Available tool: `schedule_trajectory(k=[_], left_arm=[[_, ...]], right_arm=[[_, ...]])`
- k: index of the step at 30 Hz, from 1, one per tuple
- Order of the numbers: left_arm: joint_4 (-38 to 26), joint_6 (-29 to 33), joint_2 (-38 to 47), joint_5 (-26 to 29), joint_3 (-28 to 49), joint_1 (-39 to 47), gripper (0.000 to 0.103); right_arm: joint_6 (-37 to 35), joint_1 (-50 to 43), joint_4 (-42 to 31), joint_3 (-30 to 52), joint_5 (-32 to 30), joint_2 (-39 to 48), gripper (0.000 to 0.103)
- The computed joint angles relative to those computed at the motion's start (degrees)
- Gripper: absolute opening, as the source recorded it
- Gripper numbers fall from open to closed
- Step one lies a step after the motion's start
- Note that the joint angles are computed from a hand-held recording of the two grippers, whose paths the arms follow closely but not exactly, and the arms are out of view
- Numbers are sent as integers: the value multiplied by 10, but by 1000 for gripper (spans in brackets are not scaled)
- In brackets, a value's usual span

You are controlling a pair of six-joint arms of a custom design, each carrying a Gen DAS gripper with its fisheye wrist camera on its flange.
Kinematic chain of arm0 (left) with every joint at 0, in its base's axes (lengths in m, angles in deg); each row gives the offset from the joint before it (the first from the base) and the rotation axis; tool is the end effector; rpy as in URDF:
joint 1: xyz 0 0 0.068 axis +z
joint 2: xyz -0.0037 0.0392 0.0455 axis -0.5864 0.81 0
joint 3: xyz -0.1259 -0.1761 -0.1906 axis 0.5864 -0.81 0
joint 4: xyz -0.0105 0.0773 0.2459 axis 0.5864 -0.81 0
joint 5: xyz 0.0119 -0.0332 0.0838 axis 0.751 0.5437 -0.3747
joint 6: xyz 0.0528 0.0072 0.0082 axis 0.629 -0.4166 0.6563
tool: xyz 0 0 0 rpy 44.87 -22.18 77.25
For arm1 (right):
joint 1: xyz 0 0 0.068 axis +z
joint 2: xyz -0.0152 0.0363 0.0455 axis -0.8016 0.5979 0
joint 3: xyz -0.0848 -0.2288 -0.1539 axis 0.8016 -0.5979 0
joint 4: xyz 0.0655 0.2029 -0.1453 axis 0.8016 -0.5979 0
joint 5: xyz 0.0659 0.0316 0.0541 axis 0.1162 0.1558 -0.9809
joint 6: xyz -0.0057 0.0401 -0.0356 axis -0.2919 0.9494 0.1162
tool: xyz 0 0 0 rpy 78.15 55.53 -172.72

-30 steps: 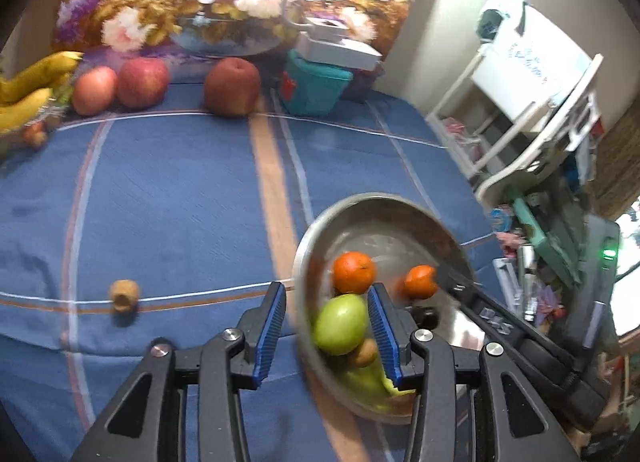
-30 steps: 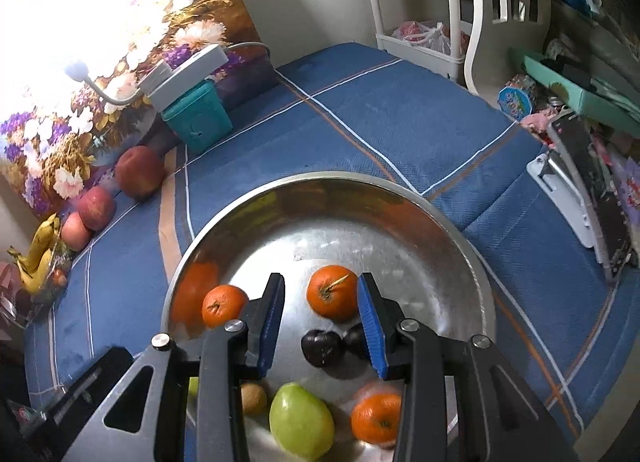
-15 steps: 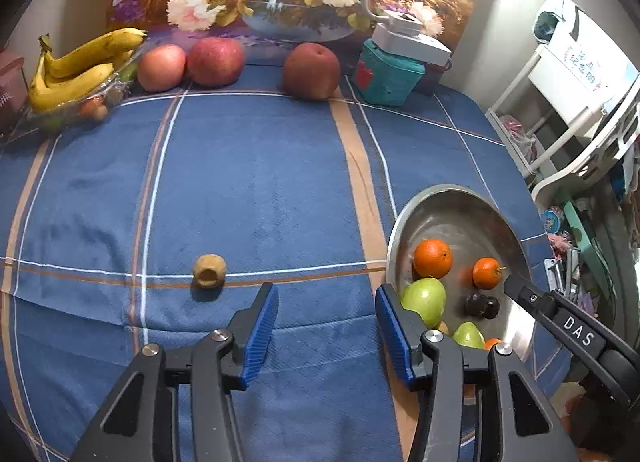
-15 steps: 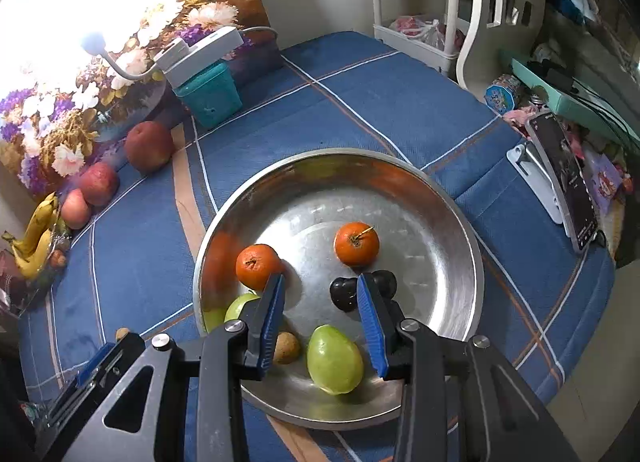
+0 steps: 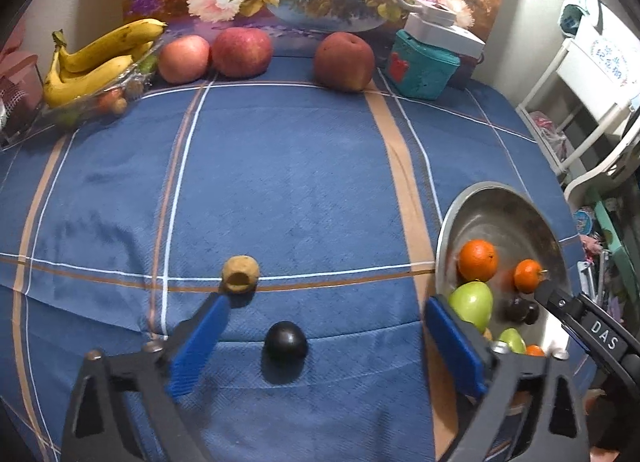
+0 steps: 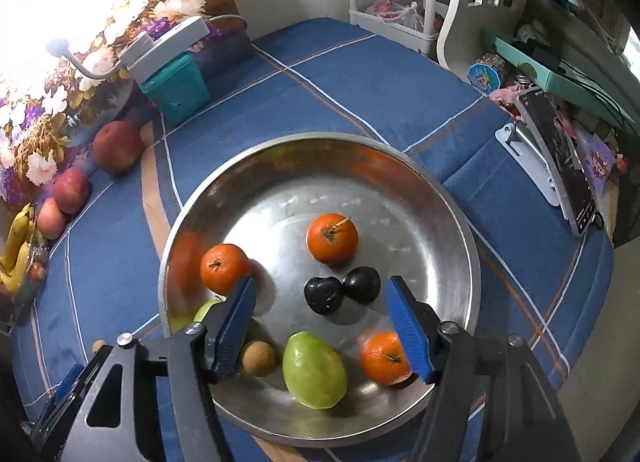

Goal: Organize fruits
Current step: 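Withdraw both grippers from the bowl toward the remaining fruits, then close the right gripper on a black plum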

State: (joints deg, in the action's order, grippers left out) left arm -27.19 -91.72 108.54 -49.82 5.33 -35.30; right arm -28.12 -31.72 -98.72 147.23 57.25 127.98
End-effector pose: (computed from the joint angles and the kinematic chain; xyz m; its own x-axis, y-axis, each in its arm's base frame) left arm 0.1862 0.0050 0.1796 -0.7257 -0.5345 -0.4331 -0.5109 0.8404 -0.1810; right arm 0.3001 0.1159 0.2203 -0.9228 -0.0906 -0.3745 -0.1107 0.9933 0.0325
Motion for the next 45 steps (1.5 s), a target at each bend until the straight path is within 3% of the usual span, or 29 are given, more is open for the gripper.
schedule_trajectory(k=[1, 4, 12, 28, 32, 40, 45], left_arm=[[-1, 0, -2, -2, -2, 3, 103], [0, 3, -4, -2, -7, 14, 103], [0, 47, -25, 4, -23, 83, 103], [-66, 285, -50, 114, -4, 476, 103], [-75, 324, -43, 134, 7, 540, 103], [-75, 336, -27, 153, 13, 592, 103], [-61, 327, 10, 141, -3, 538, 103]], right_arm=[[-1, 0, 0, -2, 0, -1, 69], [-6, -1, 4, -7, 1, -3, 91], [-13, 17, 32, -22, 8, -12, 92], [-9, 166, 21, -14, -74, 4, 92], [-1, 199, 15, -9, -82, 12, 92], [0, 239, 7, 5, -104, 29, 92], [-12, 255, -4, 12, -85, 63, 92]])
